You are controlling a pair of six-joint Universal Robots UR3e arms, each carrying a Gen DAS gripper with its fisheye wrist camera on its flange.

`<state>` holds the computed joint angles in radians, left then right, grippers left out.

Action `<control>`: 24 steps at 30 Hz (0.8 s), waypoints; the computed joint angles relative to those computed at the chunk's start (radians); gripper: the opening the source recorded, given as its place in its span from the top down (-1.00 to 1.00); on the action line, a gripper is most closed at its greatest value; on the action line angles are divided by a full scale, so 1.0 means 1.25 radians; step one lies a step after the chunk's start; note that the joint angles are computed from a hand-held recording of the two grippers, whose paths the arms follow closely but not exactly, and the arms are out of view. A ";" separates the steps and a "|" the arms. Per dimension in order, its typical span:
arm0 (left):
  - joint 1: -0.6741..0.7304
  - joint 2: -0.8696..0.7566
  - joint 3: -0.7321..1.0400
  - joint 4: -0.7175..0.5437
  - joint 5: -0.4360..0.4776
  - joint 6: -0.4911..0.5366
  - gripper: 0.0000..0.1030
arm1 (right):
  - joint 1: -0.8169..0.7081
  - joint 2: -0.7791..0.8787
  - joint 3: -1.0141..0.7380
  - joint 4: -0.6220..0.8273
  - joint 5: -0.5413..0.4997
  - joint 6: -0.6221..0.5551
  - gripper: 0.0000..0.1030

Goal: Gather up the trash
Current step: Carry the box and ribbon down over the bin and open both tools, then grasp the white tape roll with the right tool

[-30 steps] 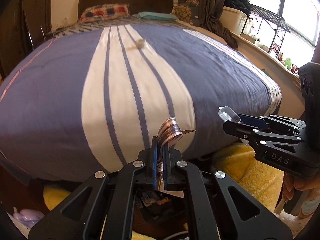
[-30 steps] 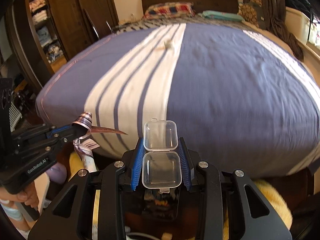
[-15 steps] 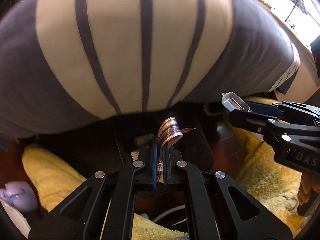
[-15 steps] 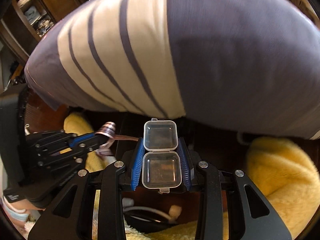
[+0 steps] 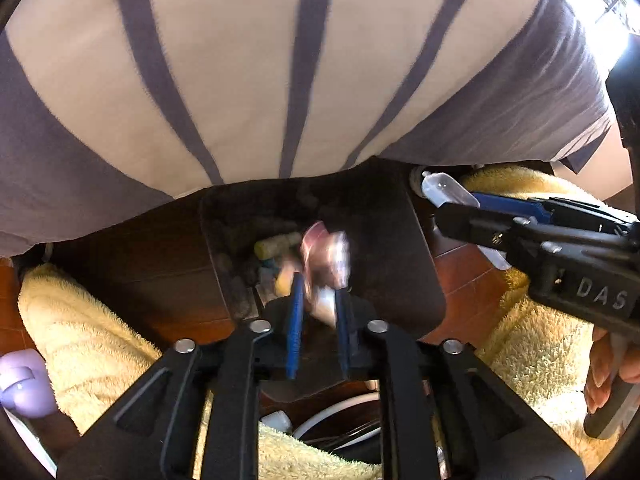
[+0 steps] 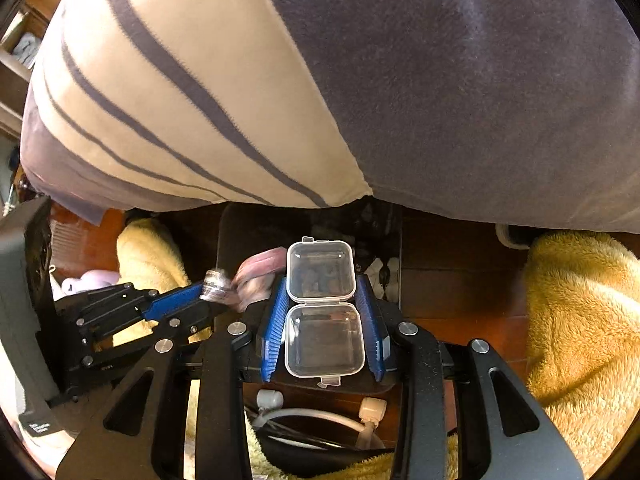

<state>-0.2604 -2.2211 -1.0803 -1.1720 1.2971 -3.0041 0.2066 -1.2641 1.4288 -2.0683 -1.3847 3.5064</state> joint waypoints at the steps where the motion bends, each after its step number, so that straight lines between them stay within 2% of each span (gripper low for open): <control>1: 0.002 0.004 -0.001 -0.001 0.001 -0.004 0.42 | -0.004 0.001 -0.002 0.000 0.000 0.003 0.06; 2: 0.004 0.008 0.000 -0.004 0.004 -0.005 0.32 | -0.007 -0.002 -0.002 0.002 0.001 0.005 -0.13; 7: 0.011 0.047 -0.002 -0.002 0.032 0.002 -0.03 | -0.031 -0.055 0.024 -0.015 0.005 0.015 -0.19; 8: 0.016 0.064 -0.007 0.003 0.035 0.002 -0.12 | -0.036 -0.071 0.031 -0.018 0.004 0.016 -0.26; 11: 0.030 0.119 -0.026 0.034 0.047 0.002 -0.40 | -0.045 -0.129 0.036 -0.023 -0.031 0.017 -0.59; 12: 0.035 0.138 -0.028 0.041 0.053 0.003 -0.44 | -0.046 -0.151 0.037 -0.026 -0.049 0.018 -0.73; 14: 0.043 0.166 -0.025 0.046 0.061 0.001 -0.54 | -0.048 -0.189 0.031 -0.023 -0.081 0.018 -0.86; 20: 0.061 0.196 0.069 0.040 0.066 -0.005 -0.81 | -0.053 -0.229 -0.027 -0.005 -0.116 0.014 -0.88; 24: 0.068 0.174 0.154 0.021 0.073 -0.001 -0.84 | -0.055 -0.211 -0.101 0.012 -0.137 0.003 -0.93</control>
